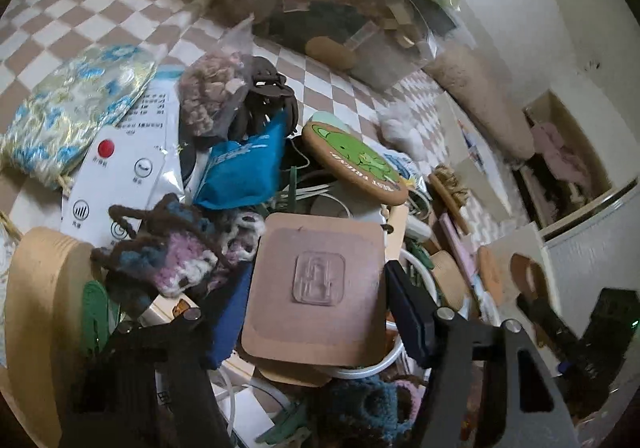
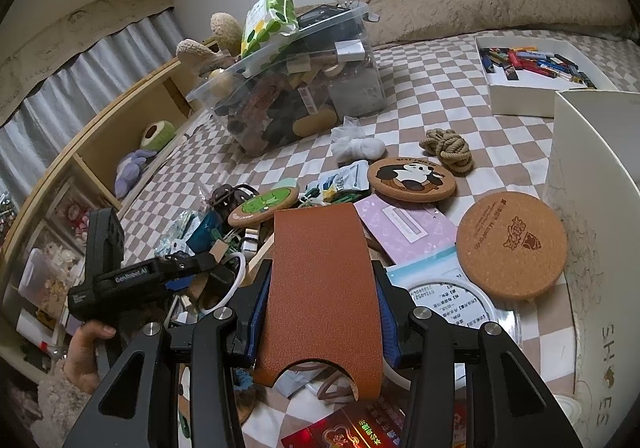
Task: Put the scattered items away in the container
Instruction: 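Lift the tan hook pad and brown leather case up out of the pile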
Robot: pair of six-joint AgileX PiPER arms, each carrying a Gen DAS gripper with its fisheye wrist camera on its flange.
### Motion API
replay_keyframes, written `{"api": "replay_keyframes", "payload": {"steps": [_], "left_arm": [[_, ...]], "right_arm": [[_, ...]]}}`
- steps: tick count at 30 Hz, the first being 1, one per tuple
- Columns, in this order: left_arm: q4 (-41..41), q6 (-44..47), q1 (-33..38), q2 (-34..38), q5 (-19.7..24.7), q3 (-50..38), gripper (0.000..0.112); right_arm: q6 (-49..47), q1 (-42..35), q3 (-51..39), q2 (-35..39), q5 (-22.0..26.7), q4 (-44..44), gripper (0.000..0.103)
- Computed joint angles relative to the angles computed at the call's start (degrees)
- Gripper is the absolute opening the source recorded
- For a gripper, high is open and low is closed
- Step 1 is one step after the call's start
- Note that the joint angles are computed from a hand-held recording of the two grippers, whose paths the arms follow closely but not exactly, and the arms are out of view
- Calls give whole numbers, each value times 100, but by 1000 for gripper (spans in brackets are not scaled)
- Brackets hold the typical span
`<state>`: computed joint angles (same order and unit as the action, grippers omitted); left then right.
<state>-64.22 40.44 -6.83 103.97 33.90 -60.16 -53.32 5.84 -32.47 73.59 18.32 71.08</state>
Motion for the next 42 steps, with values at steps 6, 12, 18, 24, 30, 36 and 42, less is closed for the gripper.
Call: {"api": "replay_keyframes", "payload": {"steps": [6,12,18,24,30,36,42], "left_arm": [[199,-21,-75,-121,-176,108,64],[318,-135,-177,-283,-395,232,64],[1135,-713,-589,-653,-1176,427,64],[1283,-789,-732,-920,-1573,626,64],[1442,-839,-842,-1145,-1773,783,64],[1755,-1061,-1004,-1369,-1945,974,64],[2468,-1736,-1271,-1837,-2244,1265,64]], "right_arm": [[40,58,14,-29,-69,-53,46],[-88,55,59,-86,-82,95,46],[-80,71,114,-258,-212,133,46],[-163,98,158,-403,-239,205,46],[-249,105,200,-492,-194,284,46],[-142,129,272,-635,-182,163,46],[-44,-8,379,-939,-12,108,46]]}}
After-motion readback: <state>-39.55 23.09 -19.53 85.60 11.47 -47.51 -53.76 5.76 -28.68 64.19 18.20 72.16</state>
